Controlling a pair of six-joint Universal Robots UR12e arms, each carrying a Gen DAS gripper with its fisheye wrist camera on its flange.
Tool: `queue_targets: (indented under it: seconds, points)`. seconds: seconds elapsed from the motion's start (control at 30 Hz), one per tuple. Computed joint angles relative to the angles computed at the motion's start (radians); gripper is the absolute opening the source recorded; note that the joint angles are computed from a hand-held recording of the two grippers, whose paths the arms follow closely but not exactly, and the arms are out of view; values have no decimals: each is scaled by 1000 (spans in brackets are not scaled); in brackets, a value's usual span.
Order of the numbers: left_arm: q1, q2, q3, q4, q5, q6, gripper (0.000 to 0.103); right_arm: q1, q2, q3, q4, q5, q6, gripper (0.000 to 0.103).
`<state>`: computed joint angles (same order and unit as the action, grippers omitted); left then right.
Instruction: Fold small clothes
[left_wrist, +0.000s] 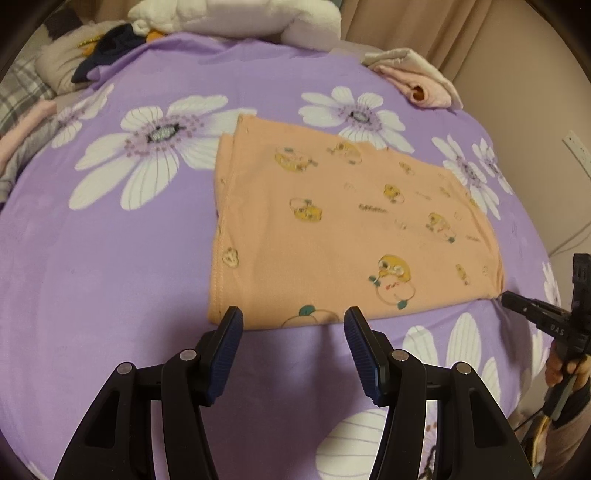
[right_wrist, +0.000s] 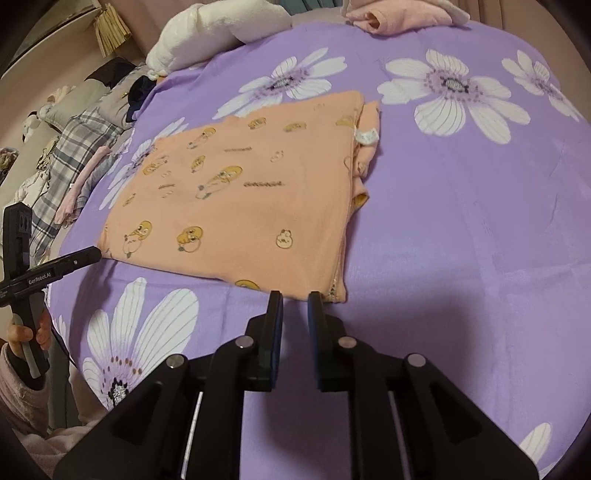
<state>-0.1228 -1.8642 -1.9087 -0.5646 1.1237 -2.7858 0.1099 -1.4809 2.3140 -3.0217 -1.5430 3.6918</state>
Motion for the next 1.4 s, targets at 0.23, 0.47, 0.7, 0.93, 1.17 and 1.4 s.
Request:
queue_targets:
  seconds: [0.23, 0.47, 0.7, 0.93, 1.17, 1.4]
  points:
    - [-13, -17, 29, 34, -5, -20, 58, 19, 19, -34, -71, -33, -25, 17]
    - [-51, -68, 83, 60, 34, -42, 58, 38, 106, -153, -3, -128, -80, 17]
    - [-79, -104, 112, 43, 135, -9, 58, -2, 185, -253, 107, -182, -45, 14]
    - [-68, -95, 92, 23, 123, 36, 58, -35, 210, -295, 204, -233, 8, 13]
    - [-69, -94, 103, 81, 114, -1, 58, -20, 170, -246, 97, -230, 16, 18]
    - [-92, -144, 174, 67, 147, -52, 58, 25, 124, -168, -9, -175, -80, 18]
